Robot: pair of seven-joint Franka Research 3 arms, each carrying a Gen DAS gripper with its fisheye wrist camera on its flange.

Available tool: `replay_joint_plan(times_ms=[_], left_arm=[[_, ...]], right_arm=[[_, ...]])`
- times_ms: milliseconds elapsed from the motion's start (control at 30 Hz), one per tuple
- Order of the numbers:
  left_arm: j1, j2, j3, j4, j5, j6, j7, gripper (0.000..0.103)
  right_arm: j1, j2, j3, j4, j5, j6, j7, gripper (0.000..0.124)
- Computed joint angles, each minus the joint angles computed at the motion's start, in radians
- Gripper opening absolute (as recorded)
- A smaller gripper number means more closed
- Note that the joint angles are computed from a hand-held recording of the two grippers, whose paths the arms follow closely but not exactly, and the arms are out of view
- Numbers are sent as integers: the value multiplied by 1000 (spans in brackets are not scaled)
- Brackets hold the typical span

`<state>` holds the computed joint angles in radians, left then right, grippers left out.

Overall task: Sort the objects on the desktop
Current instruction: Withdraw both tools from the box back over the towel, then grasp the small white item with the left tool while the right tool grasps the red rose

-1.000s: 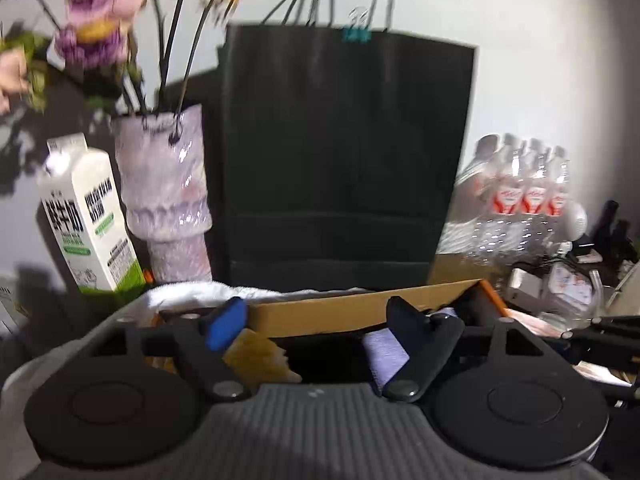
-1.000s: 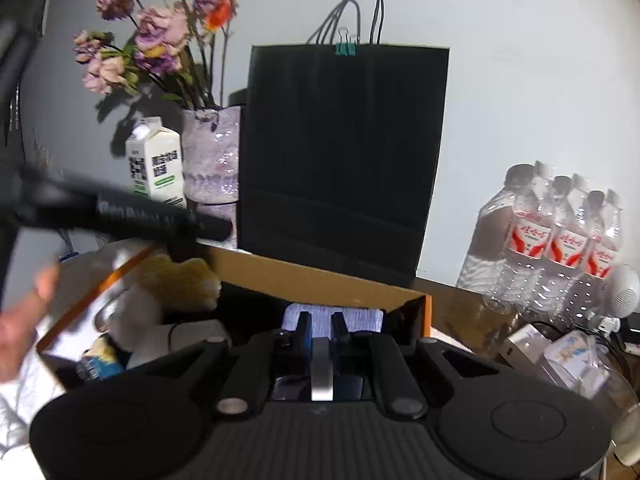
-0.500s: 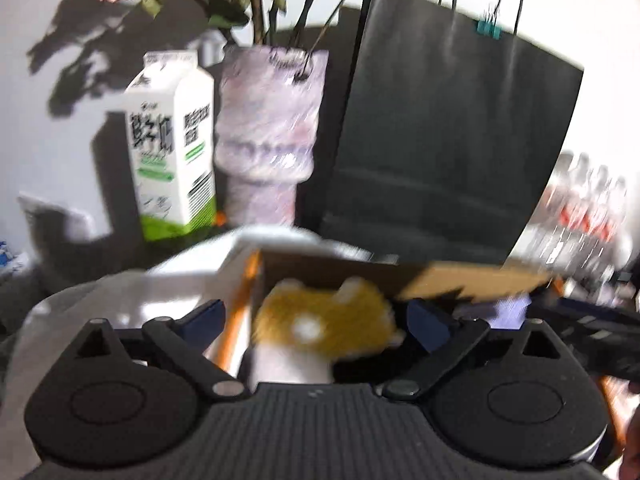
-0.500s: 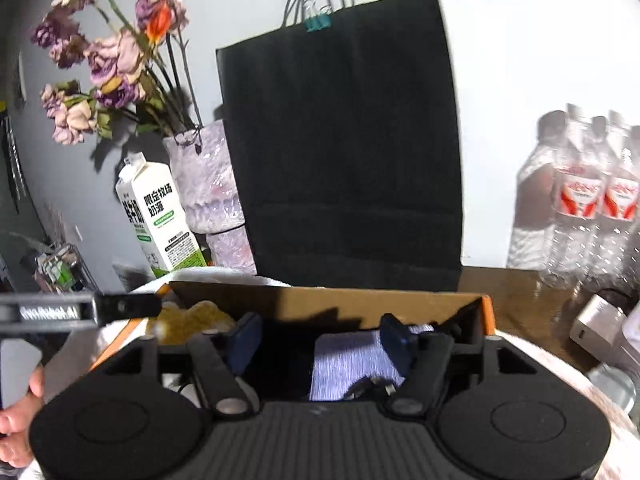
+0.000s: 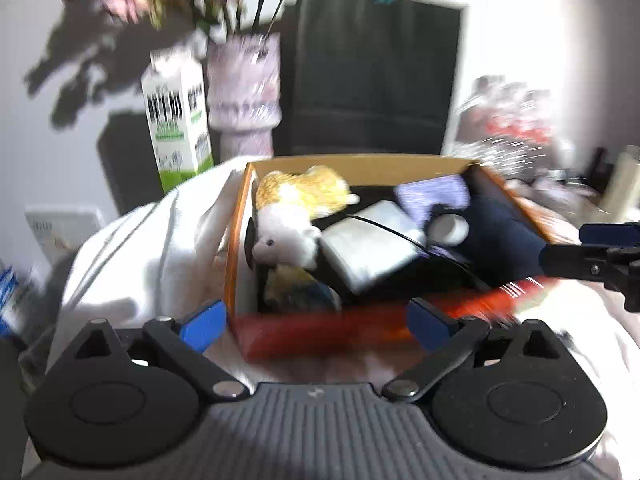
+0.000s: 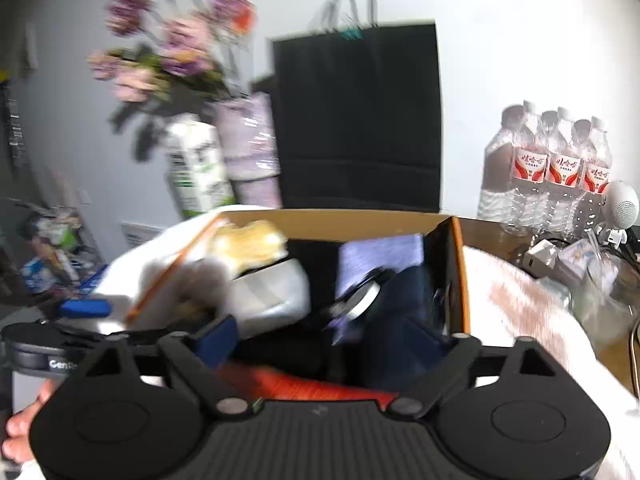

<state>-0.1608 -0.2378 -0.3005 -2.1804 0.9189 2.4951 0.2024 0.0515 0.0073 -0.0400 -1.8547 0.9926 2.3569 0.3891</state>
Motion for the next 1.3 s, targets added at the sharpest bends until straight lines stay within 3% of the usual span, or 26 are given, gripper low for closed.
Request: replay_joint_plan(times_ms=[133,200,300,500,600,733,900,1300], left_arm=[[-30,-219,-85,-222,82,24,-191,103],[-51,-295,-151,-288,70,-43,-260,103],[-98,-337,-242,-325,24,-179,-346,103],[-199,-350,-250,-348,-47,-253,-401,103],[-214,-342,-264,-344,-53,-328,-420,103],[-239,-354,-212,-374,-80,-288,-469,103],[-239,-339,-211,-380,-85,-274,-486,103],[-245,-291,-200,-356,-82,-248,-459,103]], right_arm=[[-22,-265,-84,-307,151,-60,-255,103],[-32,-376,-145,-436,172,-122,-324,103],[-65,-523,-194,-599,143,-147,-320,103],[-72,-706,-222,-801,184,-19,-355,103],[-53,-724,-233,-822,222,42,-371,103],[-36,-712,-256,-825,268,63,-373,103],[-25,-697,-229,-846,273,139,-415,103],[-6,-654,-233,-830,247,128,-390,103]])
